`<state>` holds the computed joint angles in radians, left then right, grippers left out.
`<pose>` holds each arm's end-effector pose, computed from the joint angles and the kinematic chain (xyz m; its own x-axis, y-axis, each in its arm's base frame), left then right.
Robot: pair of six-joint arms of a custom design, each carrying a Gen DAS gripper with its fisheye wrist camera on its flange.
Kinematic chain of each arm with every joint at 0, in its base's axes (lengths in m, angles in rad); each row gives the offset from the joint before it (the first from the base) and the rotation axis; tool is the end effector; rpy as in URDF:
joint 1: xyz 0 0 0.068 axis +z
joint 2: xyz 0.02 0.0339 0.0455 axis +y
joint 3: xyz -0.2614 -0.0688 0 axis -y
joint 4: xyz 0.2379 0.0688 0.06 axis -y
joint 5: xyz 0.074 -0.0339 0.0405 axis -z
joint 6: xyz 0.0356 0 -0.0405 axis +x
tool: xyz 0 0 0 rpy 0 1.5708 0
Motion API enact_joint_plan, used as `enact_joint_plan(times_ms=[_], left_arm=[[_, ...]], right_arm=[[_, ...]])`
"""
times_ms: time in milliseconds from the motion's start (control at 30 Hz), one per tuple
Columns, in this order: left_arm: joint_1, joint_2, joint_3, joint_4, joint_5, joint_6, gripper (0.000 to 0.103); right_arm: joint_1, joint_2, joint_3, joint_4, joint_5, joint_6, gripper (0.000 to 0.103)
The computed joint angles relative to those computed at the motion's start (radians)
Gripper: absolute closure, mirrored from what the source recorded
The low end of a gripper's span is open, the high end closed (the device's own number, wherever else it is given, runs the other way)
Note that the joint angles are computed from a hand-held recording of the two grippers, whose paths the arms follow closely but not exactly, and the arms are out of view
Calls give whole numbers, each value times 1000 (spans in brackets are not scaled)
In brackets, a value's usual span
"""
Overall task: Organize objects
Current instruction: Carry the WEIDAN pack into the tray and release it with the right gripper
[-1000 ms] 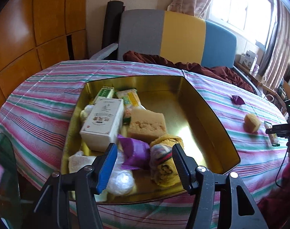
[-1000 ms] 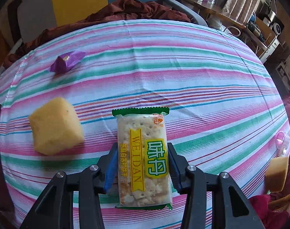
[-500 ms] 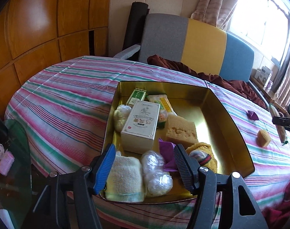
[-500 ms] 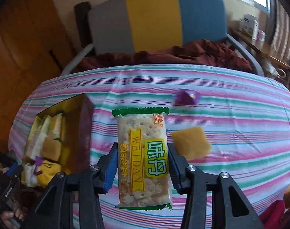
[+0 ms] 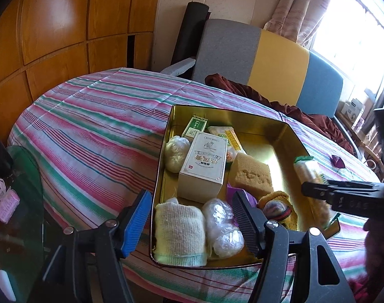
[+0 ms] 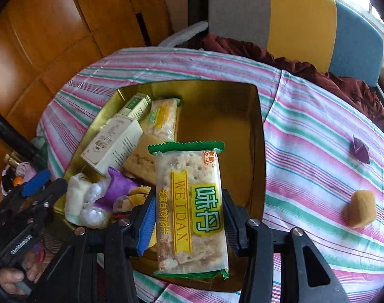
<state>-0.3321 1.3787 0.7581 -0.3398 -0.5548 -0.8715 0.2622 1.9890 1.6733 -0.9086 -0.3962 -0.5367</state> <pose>0.2503 -0.0665 0.1951 -0.4923 -0.5183 -0.6993 -0.5982 0.7851 -0.1608 0.3897 0.1188 0.2351 -0.5937 -0.6477 -0.4774 -0.7788 0.6119 0.1383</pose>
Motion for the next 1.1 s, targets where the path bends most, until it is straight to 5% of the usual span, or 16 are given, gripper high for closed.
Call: enact_joint_plan(times_ms=[367,467,1100], left_arm=[[11,7,-15,18,17,-5,35],[12,7,-17,25,23,-3,28],[-43,28,26,-16,-20,-10,25]], right_arm=[[73,27,-119,155,157,44,55],[73,22,-132,165,152,39,54],[9,-32,-145,116,33,59,52]])
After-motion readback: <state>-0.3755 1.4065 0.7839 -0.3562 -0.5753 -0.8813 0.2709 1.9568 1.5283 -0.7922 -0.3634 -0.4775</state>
